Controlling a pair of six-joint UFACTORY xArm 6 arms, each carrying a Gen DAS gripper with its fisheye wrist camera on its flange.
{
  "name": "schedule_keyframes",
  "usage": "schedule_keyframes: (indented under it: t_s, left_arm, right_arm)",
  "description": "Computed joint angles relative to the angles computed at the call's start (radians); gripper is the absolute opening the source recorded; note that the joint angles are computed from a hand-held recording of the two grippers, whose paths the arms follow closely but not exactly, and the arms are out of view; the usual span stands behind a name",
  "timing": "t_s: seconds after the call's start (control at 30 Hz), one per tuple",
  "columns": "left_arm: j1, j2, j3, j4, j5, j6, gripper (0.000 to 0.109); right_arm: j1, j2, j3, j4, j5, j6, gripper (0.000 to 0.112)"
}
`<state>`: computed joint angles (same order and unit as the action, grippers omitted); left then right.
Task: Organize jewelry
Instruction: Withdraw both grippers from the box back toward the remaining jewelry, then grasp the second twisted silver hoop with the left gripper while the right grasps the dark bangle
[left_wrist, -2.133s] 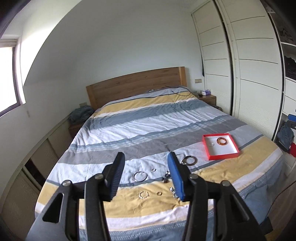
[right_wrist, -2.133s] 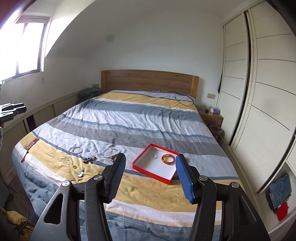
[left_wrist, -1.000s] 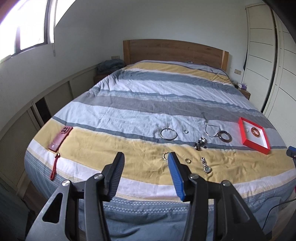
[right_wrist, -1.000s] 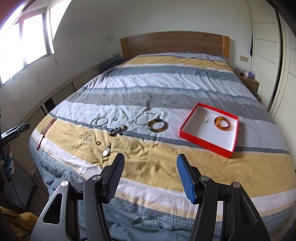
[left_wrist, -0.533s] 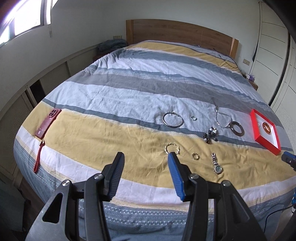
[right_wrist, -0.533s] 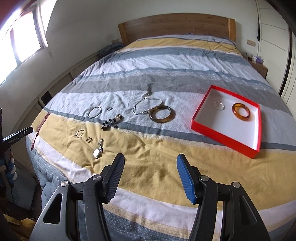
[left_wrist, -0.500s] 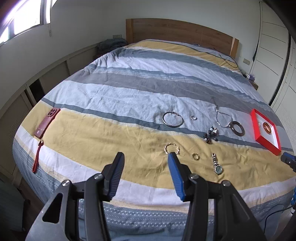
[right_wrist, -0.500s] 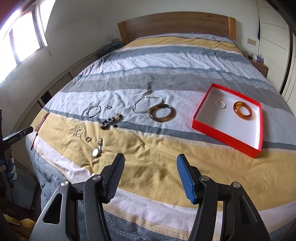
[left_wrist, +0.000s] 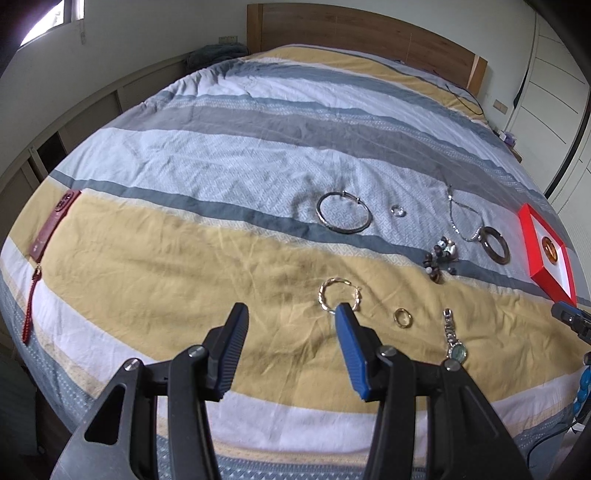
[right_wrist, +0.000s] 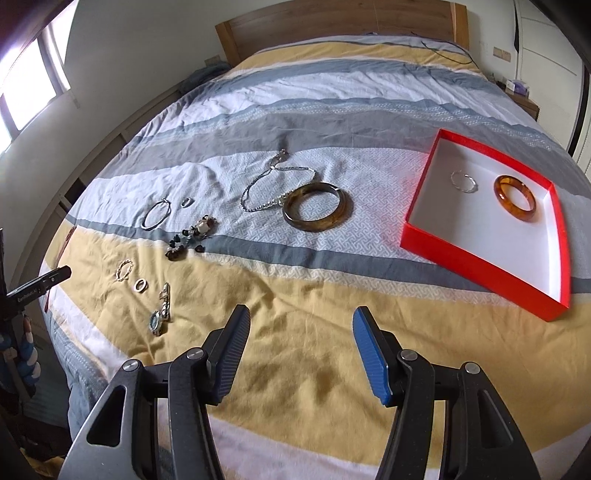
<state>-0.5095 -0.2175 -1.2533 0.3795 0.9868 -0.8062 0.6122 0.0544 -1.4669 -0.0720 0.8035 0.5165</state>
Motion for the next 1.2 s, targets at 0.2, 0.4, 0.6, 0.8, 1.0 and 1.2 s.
schedule_keyframes:
  t_s: [0.2,0.4,0.6,0.8,1.0,1.2]
  left_arm:
    - [0.024,0.060,-0.004,-0.065,-0.060,0.050,0.047]
    - [0.044,0.098,-0.003,-0.101,-0.086,0.078,0.046]
    - [0.068,0.133,-0.003,-0.134,-0.113,0.103,0.046]
    - [0.078,0.169,-0.017,-0.157,-0.131,0.132,0.046]
    - [0.088,0.194,-0.018,-0.182,-0.144,0.158,0.046]
    - [0.096,0.222,-0.029,-0.207,-0.144,0.188,0.046]
  right_arm:
    - [-0.010,0.114,-0.110,-0.008,0.012,0.024,0.058]
    - [-0.021,0.200,-0.204,-0.032,0.018,0.055,0.058]
    - [-0.035,0.274,-0.290,-0.067,0.030,0.110,0.058]
    - [-0.049,0.391,-0.450,-0.126,0.088,0.146,0.056]
    - [-0.064,0.546,-0.661,-0.121,0.179,0.091,0.052]
    - [-0.068,0.642,-0.775,-0.144,0.244,0.075,0.051]
